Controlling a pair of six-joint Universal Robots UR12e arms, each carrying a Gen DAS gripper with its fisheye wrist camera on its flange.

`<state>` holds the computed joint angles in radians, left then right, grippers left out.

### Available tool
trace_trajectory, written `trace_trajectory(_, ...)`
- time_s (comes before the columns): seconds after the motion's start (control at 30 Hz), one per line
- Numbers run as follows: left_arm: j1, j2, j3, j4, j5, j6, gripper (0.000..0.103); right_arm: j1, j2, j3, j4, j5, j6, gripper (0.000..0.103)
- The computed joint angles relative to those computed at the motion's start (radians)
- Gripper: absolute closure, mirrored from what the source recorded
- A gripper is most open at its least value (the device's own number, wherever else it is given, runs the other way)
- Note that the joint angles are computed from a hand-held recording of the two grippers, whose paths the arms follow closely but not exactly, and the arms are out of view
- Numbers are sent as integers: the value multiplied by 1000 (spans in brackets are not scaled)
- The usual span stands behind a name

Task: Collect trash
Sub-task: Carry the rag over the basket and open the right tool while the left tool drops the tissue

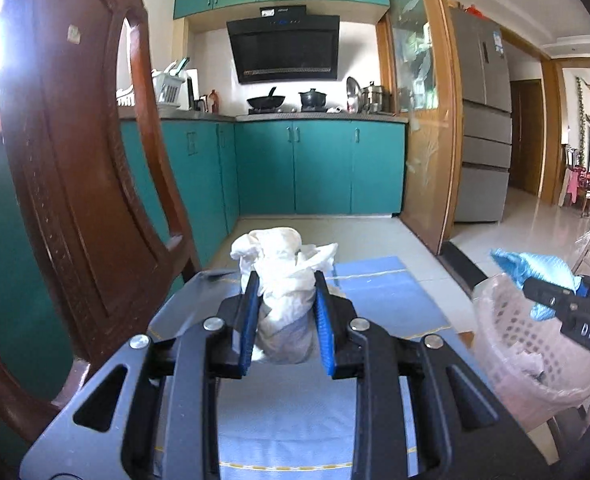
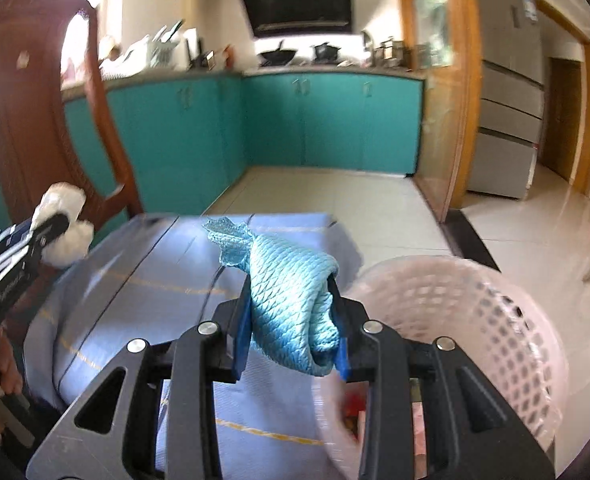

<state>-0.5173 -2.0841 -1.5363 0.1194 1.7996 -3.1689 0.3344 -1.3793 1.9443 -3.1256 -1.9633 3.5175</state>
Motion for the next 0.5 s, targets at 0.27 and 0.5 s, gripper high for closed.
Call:
trace_trajectory(0.27,-42,-10,27,19,-19,24,76,-37,-69,84,-15,-58,75,70)
trace_trajectory(0.5,-77,-32,60,-19,-88,32,76,-49,-111,133,16,-102,95,70)
